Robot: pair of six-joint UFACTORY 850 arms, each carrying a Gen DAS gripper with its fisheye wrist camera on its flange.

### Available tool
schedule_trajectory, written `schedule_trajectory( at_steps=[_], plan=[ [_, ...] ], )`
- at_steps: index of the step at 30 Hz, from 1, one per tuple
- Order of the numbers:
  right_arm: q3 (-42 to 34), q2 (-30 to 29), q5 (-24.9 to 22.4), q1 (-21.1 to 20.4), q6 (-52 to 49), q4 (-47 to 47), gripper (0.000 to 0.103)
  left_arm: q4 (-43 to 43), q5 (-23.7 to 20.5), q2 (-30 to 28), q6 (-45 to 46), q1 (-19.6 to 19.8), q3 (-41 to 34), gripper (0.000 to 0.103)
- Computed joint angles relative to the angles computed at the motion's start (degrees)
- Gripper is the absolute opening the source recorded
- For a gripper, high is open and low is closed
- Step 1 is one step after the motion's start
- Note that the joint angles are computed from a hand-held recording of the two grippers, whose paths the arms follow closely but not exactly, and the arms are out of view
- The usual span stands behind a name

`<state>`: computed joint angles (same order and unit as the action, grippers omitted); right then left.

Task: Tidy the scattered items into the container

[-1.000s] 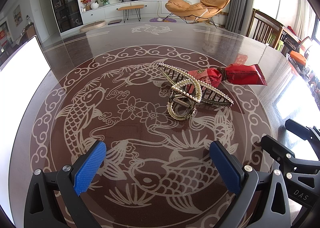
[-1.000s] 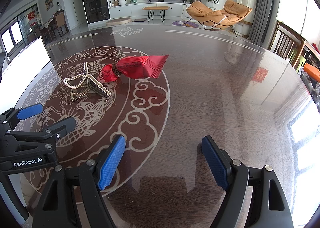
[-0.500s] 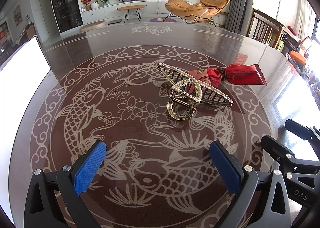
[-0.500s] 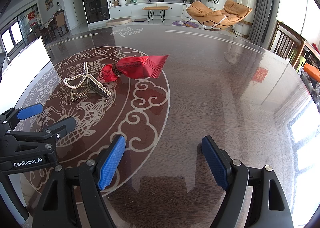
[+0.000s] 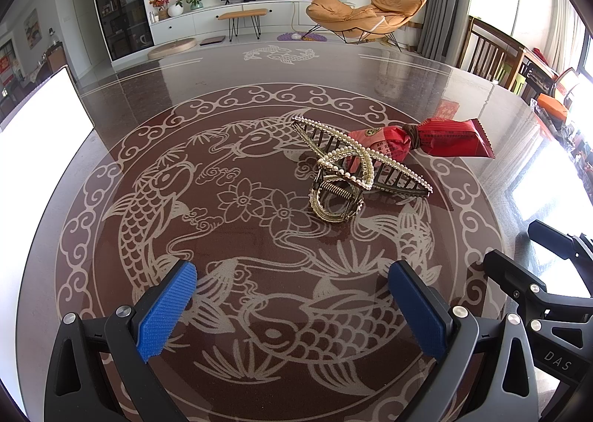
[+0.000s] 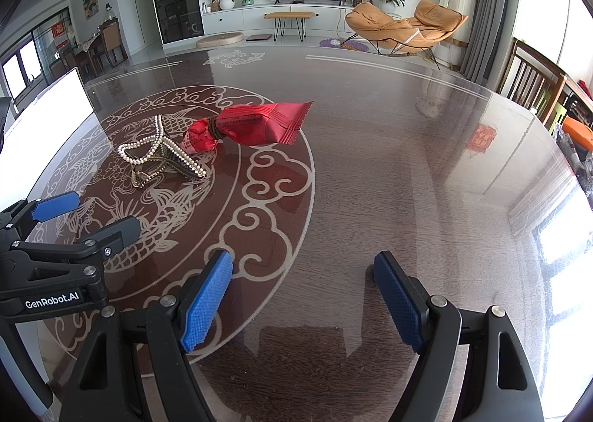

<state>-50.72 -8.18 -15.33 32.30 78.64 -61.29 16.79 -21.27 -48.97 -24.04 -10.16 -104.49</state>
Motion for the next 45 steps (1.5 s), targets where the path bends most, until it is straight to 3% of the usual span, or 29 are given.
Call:
schedule_trajectory(
  at_steps=[45],
  plan=[
    [0.27,-0.48,0.49,-0.25,2.25,-2.35,0.08,0.02,0.01,0.03,-0.03,0.0,0.03,0.103]
  ],
)
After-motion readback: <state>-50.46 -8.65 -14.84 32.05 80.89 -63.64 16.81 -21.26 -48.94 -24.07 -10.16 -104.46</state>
